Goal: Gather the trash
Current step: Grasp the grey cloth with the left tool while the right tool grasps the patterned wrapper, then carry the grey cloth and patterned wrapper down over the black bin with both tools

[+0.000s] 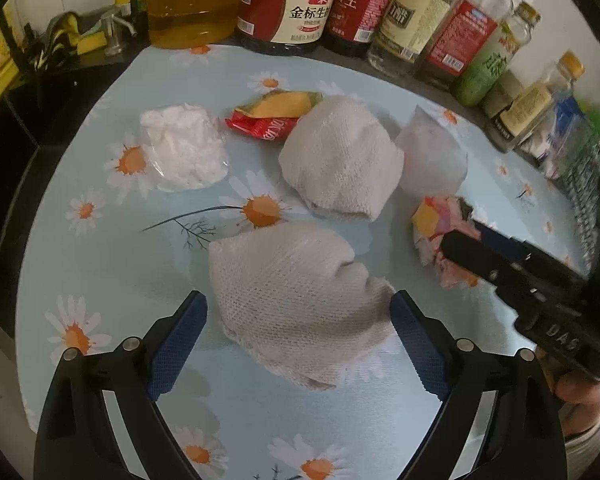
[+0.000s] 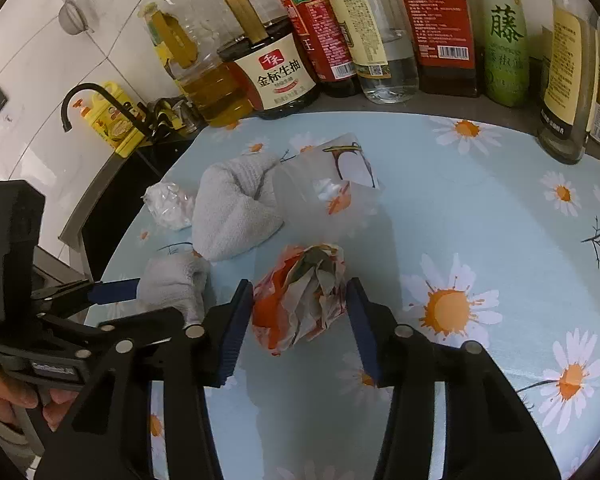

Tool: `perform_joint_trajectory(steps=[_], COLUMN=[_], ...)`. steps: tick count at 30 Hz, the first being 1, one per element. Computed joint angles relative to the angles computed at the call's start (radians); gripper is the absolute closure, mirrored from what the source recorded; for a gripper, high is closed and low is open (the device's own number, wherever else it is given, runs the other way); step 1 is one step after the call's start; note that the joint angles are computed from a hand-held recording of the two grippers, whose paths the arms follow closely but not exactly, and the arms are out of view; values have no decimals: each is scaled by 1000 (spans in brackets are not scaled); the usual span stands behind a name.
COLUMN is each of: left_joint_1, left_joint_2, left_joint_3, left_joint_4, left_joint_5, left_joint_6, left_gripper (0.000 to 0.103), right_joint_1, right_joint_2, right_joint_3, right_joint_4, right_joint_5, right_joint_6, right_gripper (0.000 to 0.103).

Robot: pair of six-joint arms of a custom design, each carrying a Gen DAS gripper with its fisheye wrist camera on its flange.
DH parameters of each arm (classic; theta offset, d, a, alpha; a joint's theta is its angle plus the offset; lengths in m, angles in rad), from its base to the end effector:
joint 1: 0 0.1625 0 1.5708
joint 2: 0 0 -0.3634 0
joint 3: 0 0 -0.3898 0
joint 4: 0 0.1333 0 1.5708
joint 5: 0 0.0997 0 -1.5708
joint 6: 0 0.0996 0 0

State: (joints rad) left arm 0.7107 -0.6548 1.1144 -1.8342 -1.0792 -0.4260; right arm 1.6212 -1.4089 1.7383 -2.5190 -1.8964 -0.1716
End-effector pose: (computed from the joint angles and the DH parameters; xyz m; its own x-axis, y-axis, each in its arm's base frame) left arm -0.4267 -0.6052 0.1053 -0.7674 0.3987 -0.5022 0.4681 0.8836 -0.0138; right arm 0.1297 -0.5575 0.3760 -0.9346 -0.0034 0.3558 -0.2036 0.8251 -0.5270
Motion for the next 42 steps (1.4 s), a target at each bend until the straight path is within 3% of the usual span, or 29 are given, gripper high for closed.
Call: perform_joint_trajectory(steps=[1, 3, 12, 26, 36, 42], left_joint_1=[0, 2, -16, -20, -15, -4], left_joint_2=[0, 6, -11, -108, -242, -342], left_joint_3=[4, -2, 35, 134, 265, 356], left_joint_4=[-5, 1, -62, -130, -185, -215], left_joint_5=[0, -13, 7, -10, -61, -107], left_joint_6=[9, 17, 79, 104, 180, 240], left_gripper=[15, 30, 60, 64, 64, 64], right_joint_1=[-1, -5, -11, 8, 95, 185], right_joint_2=[-1, -7, -34, -76, -96, -99], right_joint_3=[1, 5, 31, 80, 166, 217], right_joint_4=[-1, -2, -8, -22, -108, -152], right_joint_5=[2, 13, 43, 54, -42, -142], right_joint_6=[-5, -13, -16, 28, 85, 184], right_gripper=[58, 60, 68, 69, 69, 69])
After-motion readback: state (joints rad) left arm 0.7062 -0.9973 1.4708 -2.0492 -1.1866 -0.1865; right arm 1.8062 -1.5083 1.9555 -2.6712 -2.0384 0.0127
